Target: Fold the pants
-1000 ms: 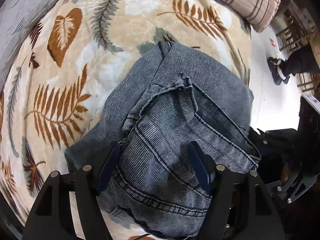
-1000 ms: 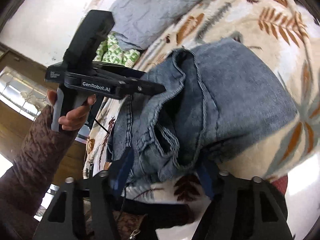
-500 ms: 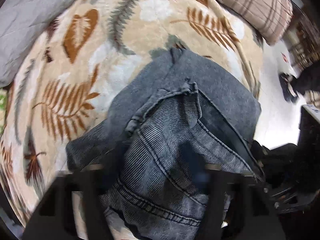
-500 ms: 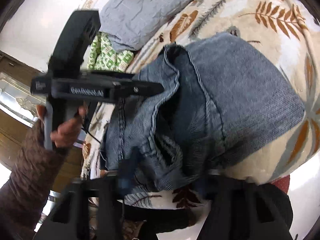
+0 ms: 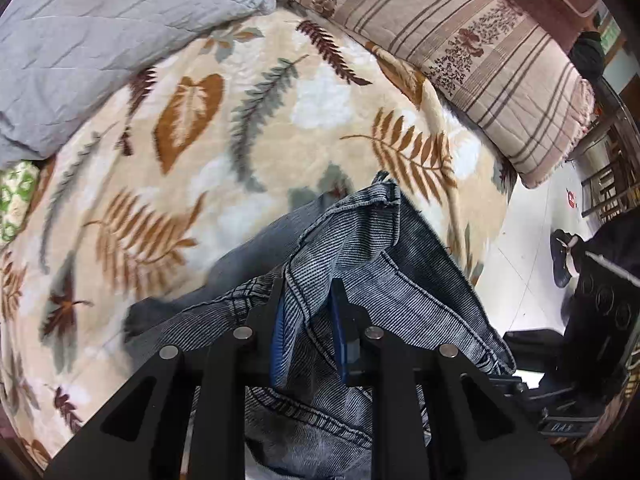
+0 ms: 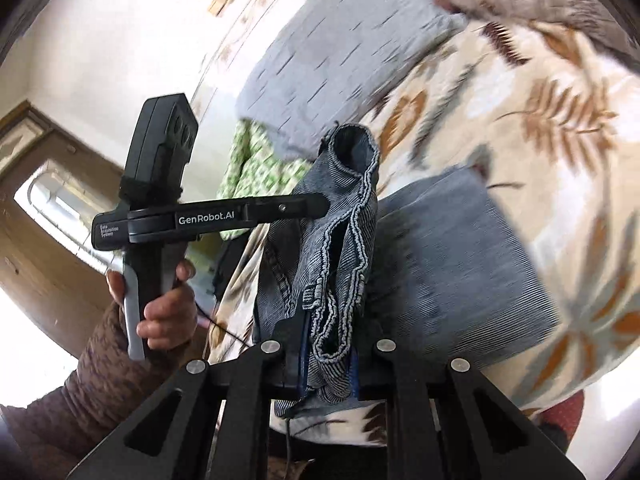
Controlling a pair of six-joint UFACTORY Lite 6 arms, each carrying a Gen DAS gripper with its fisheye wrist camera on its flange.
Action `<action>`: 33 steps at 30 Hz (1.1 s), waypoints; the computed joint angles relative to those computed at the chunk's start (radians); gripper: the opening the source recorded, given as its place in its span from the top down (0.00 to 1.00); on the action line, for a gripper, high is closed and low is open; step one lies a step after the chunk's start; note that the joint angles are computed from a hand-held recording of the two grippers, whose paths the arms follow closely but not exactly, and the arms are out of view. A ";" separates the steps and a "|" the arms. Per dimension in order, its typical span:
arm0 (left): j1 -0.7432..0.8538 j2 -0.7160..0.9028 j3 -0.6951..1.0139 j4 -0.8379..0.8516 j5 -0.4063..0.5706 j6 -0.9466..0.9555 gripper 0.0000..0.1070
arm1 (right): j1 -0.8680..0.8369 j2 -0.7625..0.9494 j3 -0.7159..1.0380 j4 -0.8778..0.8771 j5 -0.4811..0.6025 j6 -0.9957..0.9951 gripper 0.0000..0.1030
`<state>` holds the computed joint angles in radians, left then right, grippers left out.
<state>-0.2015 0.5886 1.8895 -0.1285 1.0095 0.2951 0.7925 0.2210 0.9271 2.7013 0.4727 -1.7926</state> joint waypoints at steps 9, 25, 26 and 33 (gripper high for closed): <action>-0.135 0.164 0.031 0.179 -0.105 -0.251 0.80 | -0.117 0.100 -0.106 -0.066 0.085 0.040 0.83; 0.352 -0.342 -0.479 -0.287 -0.106 -0.016 0.37 | -0.215 0.161 0.248 -0.580 -0.055 0.350 0.45; 0.387 -0.352 -0.513 -0.316 -0.105 0.004 0.37 | -0.220 0.218 0.313 -0.644 -0.052 0.409 0.45; 0.471 -0.301 -0.637 -0.459 -0.112 0.065 0.37 | -0.241 0.540 0.658 -0.937 0.005 0.645 0.61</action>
<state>0.2693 0.2871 1.2525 -0.5874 0.8977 0.3606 0.5516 0.7609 1.5853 1.7643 0.4781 -1.1480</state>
